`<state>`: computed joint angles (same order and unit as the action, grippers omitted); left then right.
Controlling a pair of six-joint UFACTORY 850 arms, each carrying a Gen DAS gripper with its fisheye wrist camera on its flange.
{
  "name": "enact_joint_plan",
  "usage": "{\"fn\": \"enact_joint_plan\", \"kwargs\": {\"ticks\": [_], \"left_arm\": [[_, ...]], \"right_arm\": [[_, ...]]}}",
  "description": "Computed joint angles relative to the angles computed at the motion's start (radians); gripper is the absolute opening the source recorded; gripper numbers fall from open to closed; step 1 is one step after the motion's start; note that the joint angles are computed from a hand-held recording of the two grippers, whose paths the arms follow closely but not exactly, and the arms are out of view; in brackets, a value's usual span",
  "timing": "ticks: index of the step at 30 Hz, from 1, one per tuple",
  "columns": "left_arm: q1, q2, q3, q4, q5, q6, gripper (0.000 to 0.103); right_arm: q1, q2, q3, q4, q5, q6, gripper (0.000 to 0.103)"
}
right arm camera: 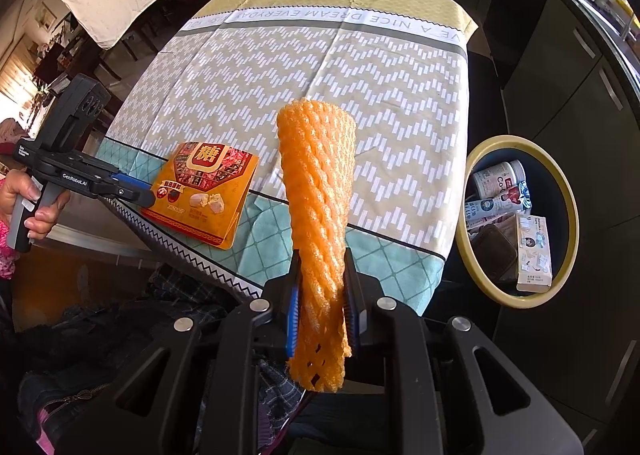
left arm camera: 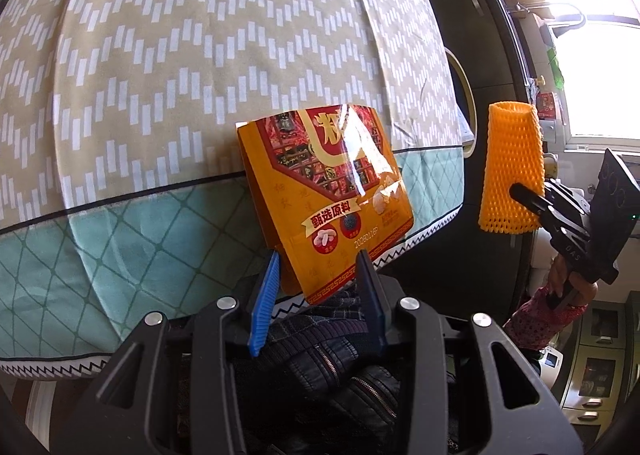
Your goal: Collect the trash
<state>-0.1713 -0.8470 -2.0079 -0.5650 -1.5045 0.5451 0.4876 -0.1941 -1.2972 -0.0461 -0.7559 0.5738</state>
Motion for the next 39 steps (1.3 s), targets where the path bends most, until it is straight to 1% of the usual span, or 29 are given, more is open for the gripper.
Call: {"fn": "enact_joint_plan", "kwargs": {"ticks": [7, 12, 17, 22, 29, 39], "left_arm": [[-0.023, 0.014, 0.022, -0.011, 0.023, -0.005, 0.037], [-0.033, 0.018, 0.023, 0.028, 0.047, -0.016, 0.037], [-0.029, -0.003, 0.000, 0.014, 0.038, -0.013, 0.037], [-0.025, -0.044, -0.049, 0.009, 0.008, -0.026, 0.037], [-0.010, -0.078, -0.079, -0.059, -0.043, -0.026, 0.037], [-0.001, -0.090, -0.065, -0.106, -0.046, -0.028, 0.037]], "right_arm": [[-0.012, 0.023, 0.034, 0.007, 0.012, 0.004, 0.019], [-0.017, 0.025, 0.039, 0.019, 0.014, -0.008, 0.019], [-0.017, 0.021, 0.037, 0.022, 0.015, -0.015, 0.019], [-0.016, 0.020, 0.034, 0.022, 0.010, -0.017, 0.019], [-0.020, 0.025, 0.041, 0.022, 0.011, -0.013, 0.019], [-0.022, 0.019, 0.038, 0.027, 0.008, -0.023, 0.019]]}}
